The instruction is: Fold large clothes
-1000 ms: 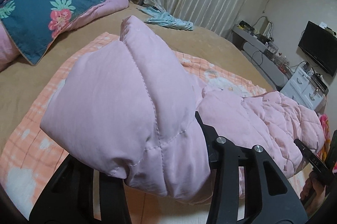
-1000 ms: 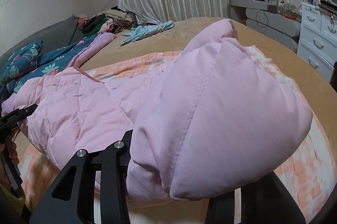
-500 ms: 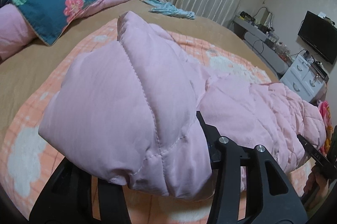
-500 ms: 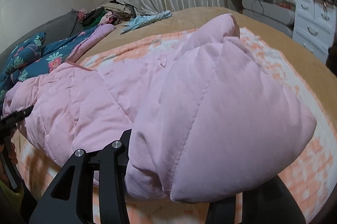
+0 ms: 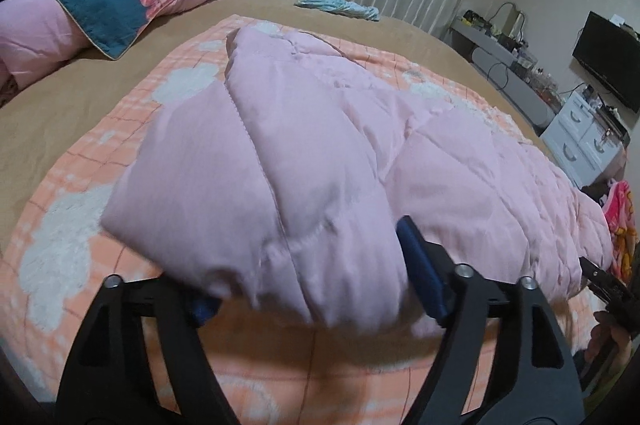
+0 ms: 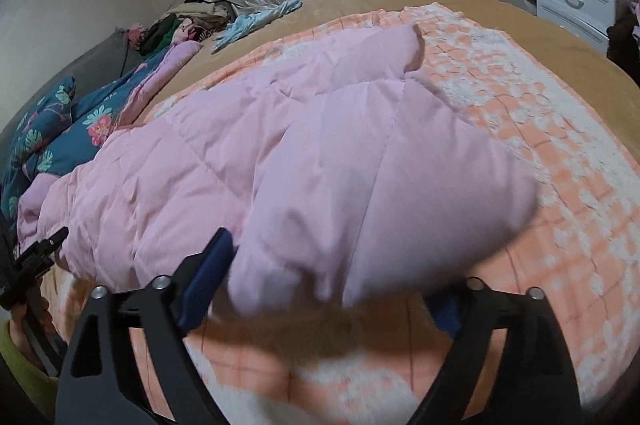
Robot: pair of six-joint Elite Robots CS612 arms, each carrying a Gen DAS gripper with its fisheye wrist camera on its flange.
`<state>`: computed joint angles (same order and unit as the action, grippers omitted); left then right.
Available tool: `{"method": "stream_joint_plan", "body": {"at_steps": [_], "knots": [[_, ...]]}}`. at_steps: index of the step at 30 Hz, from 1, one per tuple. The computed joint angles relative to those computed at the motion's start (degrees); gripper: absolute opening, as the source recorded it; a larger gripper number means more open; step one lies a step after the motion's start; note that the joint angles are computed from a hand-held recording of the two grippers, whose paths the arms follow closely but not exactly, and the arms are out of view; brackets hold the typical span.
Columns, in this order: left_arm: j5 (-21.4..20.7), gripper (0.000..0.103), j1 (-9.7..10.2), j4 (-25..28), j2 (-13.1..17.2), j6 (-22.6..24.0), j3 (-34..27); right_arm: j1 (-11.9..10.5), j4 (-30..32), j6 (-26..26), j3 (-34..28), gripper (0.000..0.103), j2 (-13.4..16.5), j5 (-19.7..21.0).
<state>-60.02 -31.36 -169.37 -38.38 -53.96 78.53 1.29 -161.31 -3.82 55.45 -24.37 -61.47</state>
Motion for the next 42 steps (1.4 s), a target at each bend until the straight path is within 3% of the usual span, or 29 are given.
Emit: {"method": "stream_joint_plan", "body": {"at_steps": [6,13,23,30,37,42], "knots": [[0.6,0.093,-0.99,1.2,-2.5,-1.5,3.0,-0.3,-4.1,-3.0,7.1,0.098,-4.1,-3.7],[2.1,0.093,-2.27,-0.5,-5.1,-2.3,5.9,-1.0,-11.3,-4.6,14.4,0.099,-8.3,-4.0],[5.6,0.094,-5.31,-4.1,-7.3,1.8,7.8,-1.4,-23.7,-5.4,22.9,0.099,-13.8,-0.9],[8.4,0.094,-7.41,-8.7,-7.1,5.0,8.4,-1.1,-30.2,-4.3,27.2,0.099,-15.6,-1.5],[7.3,0.094,-8.63,-10.1,-6.3,7.1,8.3,-0.4,-33.4,-5.5,30.5,0.099,-16.3,-1.0],[6.9,0.094,-9.07,-10.2,-5.8,7.5,8.2,0.4,-31.7,-7.7,31.5,0.099,-16.3,-0.7]]}}
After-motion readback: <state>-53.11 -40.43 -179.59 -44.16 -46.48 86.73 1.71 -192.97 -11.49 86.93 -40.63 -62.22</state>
